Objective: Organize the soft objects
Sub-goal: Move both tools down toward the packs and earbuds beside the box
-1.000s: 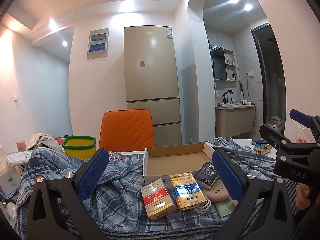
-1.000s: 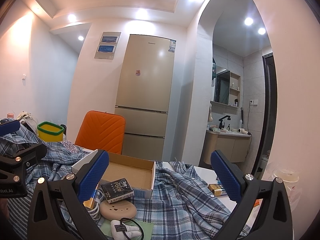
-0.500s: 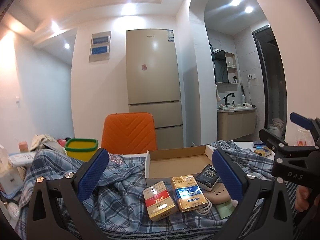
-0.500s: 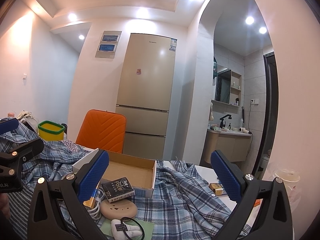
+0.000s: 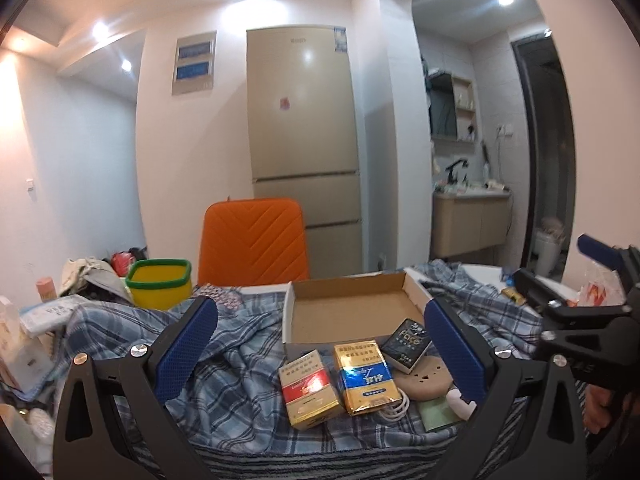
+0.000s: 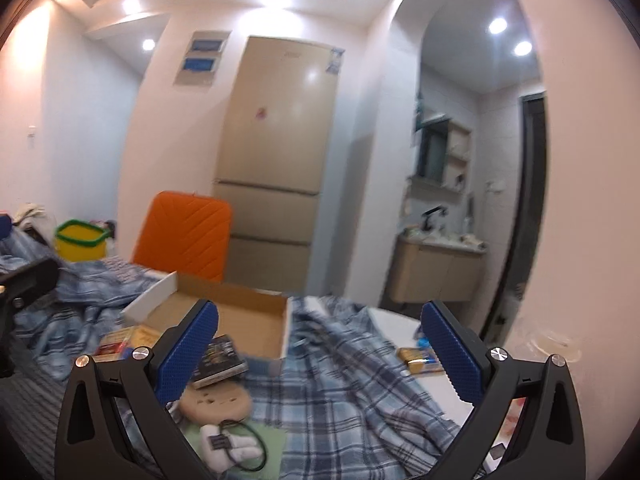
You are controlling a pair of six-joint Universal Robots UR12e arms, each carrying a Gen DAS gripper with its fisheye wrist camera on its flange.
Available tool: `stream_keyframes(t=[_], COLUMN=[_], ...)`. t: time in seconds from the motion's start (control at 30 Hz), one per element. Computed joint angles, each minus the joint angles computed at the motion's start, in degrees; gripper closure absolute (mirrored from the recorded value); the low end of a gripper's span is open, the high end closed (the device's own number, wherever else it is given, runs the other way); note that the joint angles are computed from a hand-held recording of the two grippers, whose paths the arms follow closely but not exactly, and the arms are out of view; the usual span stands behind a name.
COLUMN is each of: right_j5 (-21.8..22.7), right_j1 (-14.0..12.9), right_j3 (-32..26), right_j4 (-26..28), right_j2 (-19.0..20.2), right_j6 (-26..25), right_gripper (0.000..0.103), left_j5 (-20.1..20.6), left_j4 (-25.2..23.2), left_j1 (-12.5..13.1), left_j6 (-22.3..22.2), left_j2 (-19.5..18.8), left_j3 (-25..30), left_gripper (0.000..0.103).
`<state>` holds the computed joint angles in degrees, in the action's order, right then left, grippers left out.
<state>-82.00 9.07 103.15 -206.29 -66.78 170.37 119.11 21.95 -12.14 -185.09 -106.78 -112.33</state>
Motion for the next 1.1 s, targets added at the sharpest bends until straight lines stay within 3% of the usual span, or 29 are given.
stream_keyframes(t=[0.13, 0.27, 0.5, 0.67, 0.83, 1.1], right_j5=[3.6, 8.7, 12.4, 13.7, 14.8, 15.4], right_j1=[-1.0, -2.3, -3.3, -3.9, -4.2, -3.7], right_j3=[-0.8, -1.9, -3.1, -3.2, -3.0, -2.7], right_j4=[5.8, 9.4, 11.4, 13.0, 16.9, 24.0], right_j2=[-2.2, -3.5, -3.9, -3.6, -3.3, -2.5], right_j6=[1.3, 4.0, 4.6, 5.0, 4.6, 0.3], right_gripper=[0.0, 0.0, 0.0, 0.0, 0.0, 0.0], left_j5=[0.0, -0.8, -1.3, -2.6, -3.9, -6.6], left_j4=[-5.9, -7.7, -8.9, -10.1, -15.7, -20.6], left_j1=[-0.4, -0.4, -0.1, 0.1, 0.3, 0.9], left_j6=[0.3, -0.4, -2.2, -4.1, -7.1, -11.9], left_j2=[1.3, 2.0, 2.8, 2.9, 2.8, 2.6], left_j3=[1.8, 3.0, 3.7, 2.9, 2.2, 0.9], left_gripper=[0.0, 0.0, 0.0, 0.0, 0.0, 0.0])
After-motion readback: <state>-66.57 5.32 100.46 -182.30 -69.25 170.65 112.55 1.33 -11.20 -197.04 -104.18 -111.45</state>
